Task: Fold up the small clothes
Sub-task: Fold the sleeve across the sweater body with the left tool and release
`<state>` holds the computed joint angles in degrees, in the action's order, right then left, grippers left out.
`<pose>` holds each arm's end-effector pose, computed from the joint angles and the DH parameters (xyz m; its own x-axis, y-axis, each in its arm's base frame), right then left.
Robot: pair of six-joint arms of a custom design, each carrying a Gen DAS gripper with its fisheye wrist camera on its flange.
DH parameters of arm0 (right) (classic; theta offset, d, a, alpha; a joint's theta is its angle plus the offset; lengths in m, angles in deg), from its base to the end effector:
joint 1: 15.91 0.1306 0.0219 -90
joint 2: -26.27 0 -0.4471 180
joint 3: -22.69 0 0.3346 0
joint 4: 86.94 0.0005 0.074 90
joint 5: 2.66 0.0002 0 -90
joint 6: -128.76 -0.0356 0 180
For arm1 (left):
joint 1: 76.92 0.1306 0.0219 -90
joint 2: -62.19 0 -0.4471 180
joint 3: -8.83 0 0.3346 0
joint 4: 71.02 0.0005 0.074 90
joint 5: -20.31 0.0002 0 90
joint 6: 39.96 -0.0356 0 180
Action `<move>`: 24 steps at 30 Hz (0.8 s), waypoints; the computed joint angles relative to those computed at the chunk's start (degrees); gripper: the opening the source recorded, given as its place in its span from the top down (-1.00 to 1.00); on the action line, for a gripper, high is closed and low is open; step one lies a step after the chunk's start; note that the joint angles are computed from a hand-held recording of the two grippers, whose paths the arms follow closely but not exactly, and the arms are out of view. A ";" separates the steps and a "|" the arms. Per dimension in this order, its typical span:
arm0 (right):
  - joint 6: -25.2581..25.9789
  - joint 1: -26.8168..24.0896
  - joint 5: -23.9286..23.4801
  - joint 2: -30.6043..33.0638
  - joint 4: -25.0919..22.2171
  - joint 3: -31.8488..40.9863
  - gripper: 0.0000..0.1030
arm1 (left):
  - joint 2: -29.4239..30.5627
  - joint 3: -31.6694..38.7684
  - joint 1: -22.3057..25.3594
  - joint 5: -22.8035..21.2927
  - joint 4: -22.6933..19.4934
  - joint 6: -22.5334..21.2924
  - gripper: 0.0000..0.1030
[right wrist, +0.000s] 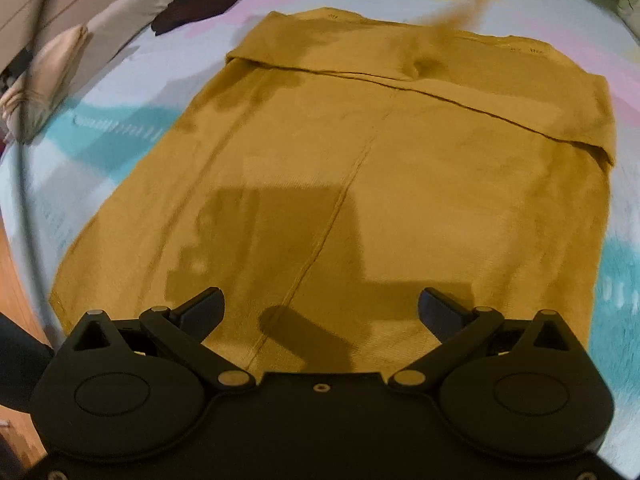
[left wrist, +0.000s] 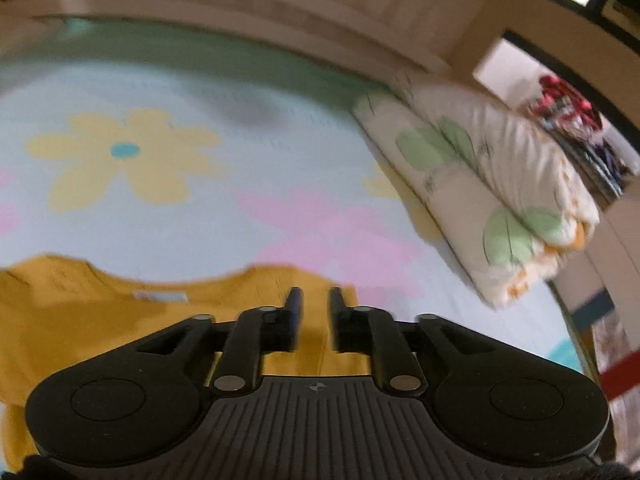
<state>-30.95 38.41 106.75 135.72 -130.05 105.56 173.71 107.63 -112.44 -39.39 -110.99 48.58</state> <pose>0.3058 0.4048 0.3015 -0.8452 0.3397 -0.4127 0.2707 0.9378 0.2175 0.4578 -0.3495 0.3894 -0.6280 0.4753 -0.6162 0.7668 0.5131 -0.3857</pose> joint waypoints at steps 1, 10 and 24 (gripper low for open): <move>-0.24 -0.17 -0.13 -0.02 0.36 -0.21 -0.99 | -0.46 -1.30 0.17 -0.30 0.57 -1.14 0.41; -1.92 -1.32 -1.55 -1.04 2.47 -2.59 -0.99 | -6.56 -15.73 6.89 -8.38 6.61 -8.49 0.34; -8.62 -4.21 12.78 -6.47 2.09 -6.12 -0.99 | -5.77 -26.11 11.23 -17.83 13.50 -11.09 0.34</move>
